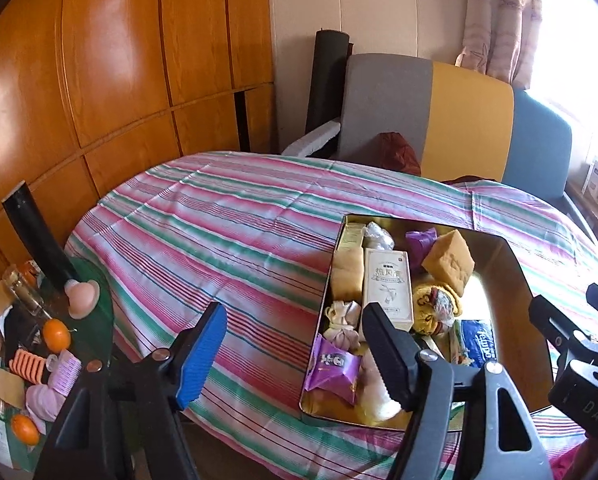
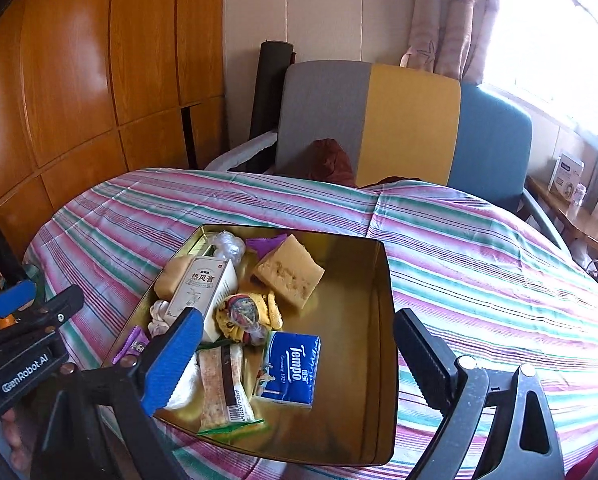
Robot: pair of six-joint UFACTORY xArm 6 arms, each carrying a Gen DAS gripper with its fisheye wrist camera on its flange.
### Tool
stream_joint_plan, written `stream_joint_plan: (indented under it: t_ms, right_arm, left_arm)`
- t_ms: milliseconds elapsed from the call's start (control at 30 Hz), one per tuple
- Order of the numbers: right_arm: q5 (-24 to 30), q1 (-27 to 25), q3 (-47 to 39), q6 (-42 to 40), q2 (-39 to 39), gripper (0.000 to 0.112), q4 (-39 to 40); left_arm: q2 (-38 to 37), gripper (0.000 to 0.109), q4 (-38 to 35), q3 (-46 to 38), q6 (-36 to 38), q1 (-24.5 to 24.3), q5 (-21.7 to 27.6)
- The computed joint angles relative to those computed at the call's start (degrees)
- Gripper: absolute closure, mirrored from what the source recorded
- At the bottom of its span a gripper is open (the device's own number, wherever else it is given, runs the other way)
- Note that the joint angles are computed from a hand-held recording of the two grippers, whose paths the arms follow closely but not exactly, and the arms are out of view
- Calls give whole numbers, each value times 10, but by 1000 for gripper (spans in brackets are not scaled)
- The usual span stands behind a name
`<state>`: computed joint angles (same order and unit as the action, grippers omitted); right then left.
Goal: Organize objects
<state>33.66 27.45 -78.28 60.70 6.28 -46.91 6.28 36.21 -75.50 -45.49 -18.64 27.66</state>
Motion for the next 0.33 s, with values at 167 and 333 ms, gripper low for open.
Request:
stream_joint_plan:
  t_ms: [167,333]
  right_arm:
    - [-2,0,2,-3,1,16,5]
    - [-1,1,2,-5,3,16,4]
  left_arm:
    - [-2,40,16,7,-13,-2,-8]
    - [-3,41,40,7,-28,-3,-9]
